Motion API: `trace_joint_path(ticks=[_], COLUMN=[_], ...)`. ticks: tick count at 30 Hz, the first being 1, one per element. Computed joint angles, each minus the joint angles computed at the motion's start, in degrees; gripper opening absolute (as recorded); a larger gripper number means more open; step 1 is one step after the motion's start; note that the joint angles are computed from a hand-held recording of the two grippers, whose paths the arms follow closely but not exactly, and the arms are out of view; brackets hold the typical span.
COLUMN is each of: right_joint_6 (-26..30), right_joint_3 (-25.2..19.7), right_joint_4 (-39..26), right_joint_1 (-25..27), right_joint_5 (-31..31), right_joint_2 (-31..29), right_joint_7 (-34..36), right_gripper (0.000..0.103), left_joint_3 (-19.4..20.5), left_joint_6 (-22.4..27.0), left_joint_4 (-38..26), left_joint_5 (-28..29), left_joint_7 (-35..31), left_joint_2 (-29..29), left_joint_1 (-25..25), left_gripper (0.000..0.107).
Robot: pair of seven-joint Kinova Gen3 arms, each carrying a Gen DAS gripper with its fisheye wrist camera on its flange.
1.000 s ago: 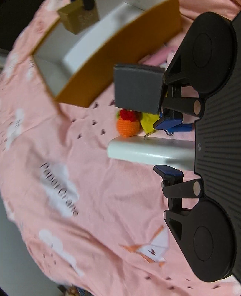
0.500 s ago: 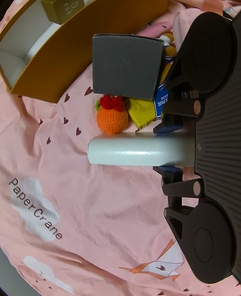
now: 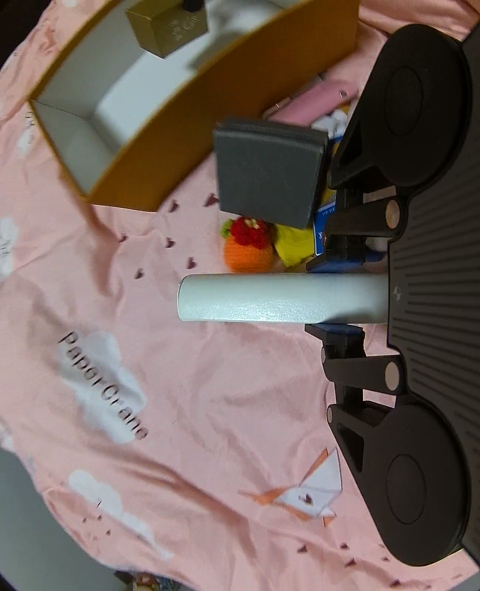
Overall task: Organize objects
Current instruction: 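Carry the white cylinder into the box with the left gripper while the right gripper carries the gold cube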
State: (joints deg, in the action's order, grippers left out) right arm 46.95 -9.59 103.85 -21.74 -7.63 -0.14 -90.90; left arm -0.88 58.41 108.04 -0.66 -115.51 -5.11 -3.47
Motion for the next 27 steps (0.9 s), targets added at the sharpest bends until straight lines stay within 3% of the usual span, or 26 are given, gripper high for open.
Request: trace_joint_path(ticks=[8, 13, 20, 27], right_joint_6=[-0.92, -0.05, -0.1, -0.39], right_joint_3=[0.31, 0.79, 0.29, 5.21], right_joint_4=[1.98, 1.97, 3.27, 5.52], right_joint_1=[0.34, 0.6, 2.29, 3.07], right_joint_5=[-1.68, -2.24, 1.22, -4.67], right_joint_2=[-4.81, -8.03, -13.49, -15.49], right_joint_7=[2.64, 4.87, 2.01, 4.72], right_gripper=[0.051, 0.051, 0.051, 0.051], left_joint_3=[2.78, 6.2, 10.12, 12.09], left_joint_6=[5.13, 8.85, 10.45, 9.67], left_joint_4=[-4.26, -8.06, -9.58, -8.7], left_joint_5=[1.24, 2.56, 5.0, 5.52], left_joint_7=[-0.79, -0.58, -1.43, -3.92], left_joint_2=[-8.81, -11.19, -8.98, -3.22], left_joint_1=[4.28, 8.81, 15.12, 19.72], left_gripper=[0.031, 0.031, 0.031, 0.031])
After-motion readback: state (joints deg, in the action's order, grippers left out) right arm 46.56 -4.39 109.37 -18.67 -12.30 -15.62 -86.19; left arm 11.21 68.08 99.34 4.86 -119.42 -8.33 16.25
